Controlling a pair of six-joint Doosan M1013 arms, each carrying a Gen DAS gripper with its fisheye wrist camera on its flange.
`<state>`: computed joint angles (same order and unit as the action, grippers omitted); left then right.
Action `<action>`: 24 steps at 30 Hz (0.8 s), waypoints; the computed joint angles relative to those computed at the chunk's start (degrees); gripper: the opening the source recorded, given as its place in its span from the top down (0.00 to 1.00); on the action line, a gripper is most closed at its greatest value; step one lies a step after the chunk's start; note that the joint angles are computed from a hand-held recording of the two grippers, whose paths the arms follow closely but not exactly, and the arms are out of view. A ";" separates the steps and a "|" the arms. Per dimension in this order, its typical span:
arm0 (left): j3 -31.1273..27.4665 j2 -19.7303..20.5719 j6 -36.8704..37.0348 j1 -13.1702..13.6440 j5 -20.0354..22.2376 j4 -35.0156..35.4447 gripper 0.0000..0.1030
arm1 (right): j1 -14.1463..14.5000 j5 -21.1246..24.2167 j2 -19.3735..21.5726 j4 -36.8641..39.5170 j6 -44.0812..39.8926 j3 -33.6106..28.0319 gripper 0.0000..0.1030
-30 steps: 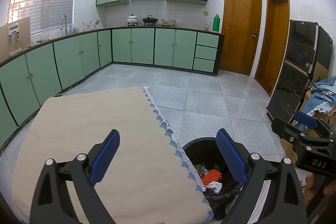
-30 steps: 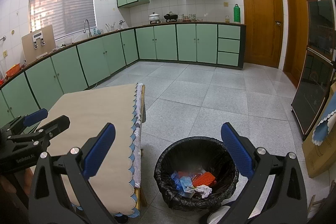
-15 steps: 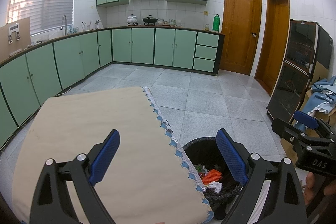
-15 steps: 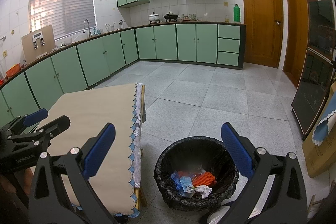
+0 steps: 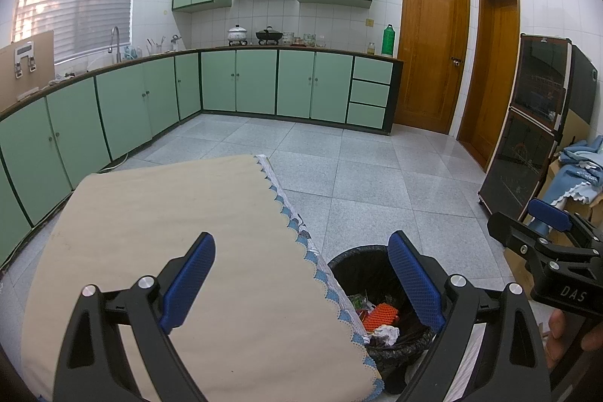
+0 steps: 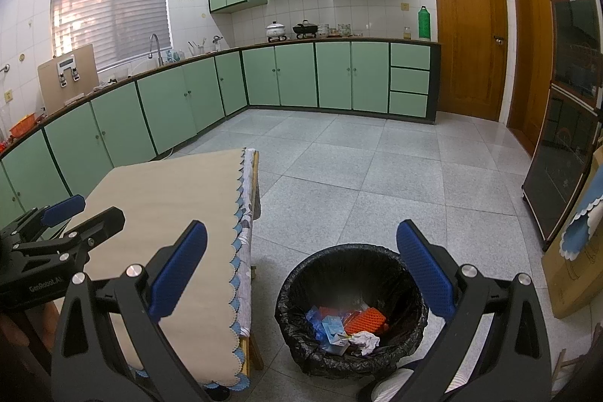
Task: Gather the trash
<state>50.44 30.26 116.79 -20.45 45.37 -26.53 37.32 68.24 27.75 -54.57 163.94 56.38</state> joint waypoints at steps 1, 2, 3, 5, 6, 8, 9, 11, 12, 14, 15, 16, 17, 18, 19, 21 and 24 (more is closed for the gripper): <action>0.05 -0.01 -0.05 -0.06 -0.04 0.04 0.11 | 0.00 -0.02 0.00 0.00 -0.03 -0.01 0.05; 0.07 -0.02 -0.04 -0.07 -0.03 0.00 0.11 | 0.02 -0.02 0.02 -0.01 -0.03 0.00 0.05; -0.05 0.03 0.02 0.02 0.08 -0.07 0.11 | 0.01 0.07 0.04 0.02 -0.10 -0.07 0.05; -0.10 0.05 -0.10 -0.01 0.10 0.10 0.11 | 0.02 0.06 0.03 0.00 -0.07 -0.05 0.05; -0.14 0.06 -0.09 0.01 0.16 0.12 0.11 | 0.01 0.10 0.06 0.03 -0.06 -0.13 0.05; -0.23 0.12 -0.08 0.05 0.32 0.05 0.11 | 0.02 0.13 0.07 0.06 -0.04 -0.13 0.05; -0.31 0.17 -0.09 0.12 0.43 -0.02 0.11 | 0.00 0.15 0.07 0.09 -0.12 -0.16 0.05; -0.34 0.25 -0.20 0.18 0.51 -0.10 0.11 | -0.10 -0.07 -0.05 0.14 0.01 0.25 0.05; -0.39 0.30 -0.24 0.26 0.52 -0.17 0.11 | -0.09 -0.05 -0.06 0.15 -0.01 0.27 0.05; -0.29 0.33 -0.18 0.29 0.40 -0.23 0.12 | -0.10 -0.09 -0.07 0.12 -0.01 0.26 0.05; -0.30 0.34 -0.06 0.40 0.33 -0.27 0.12 | -0.10 -0.09 -0.07 0.12 -0.01 0.26 0.05; -0.21 0.31 -0.09 0.32 0.24 -0.16 0.12 | -0.10 -0.11 -0.07 0.14 0.07 0.29 0.05; -0.32 0.39 0.10 0.43 0.43 -0.34 0.12 | -0.11 -0.06 -0.05 0.19 0.00 0.22 0.05; -0.09 0.29 0.13 0.34 0.31 -0.34 0.12 | -0.11 -0.05 -0.04 0.23 0.03 0.22 0.05; -0.10 0.31 0.34 0.42 0.34 -0.46 0.12 | -0.14 -0.13 -0.12 0.29 0.08 0.39 0.05; -0.12 0.32 0.50 0.49 0.37 -0.36 0.12 | -0.21 -0.32 -0.28 0.36 0.26 0.85 0.05; -0.28 0.43 0.51 0.61 0.62 -0.47 0.11 | -0.27 -0.42 -0.34 0.37 0.29 0.98 0.05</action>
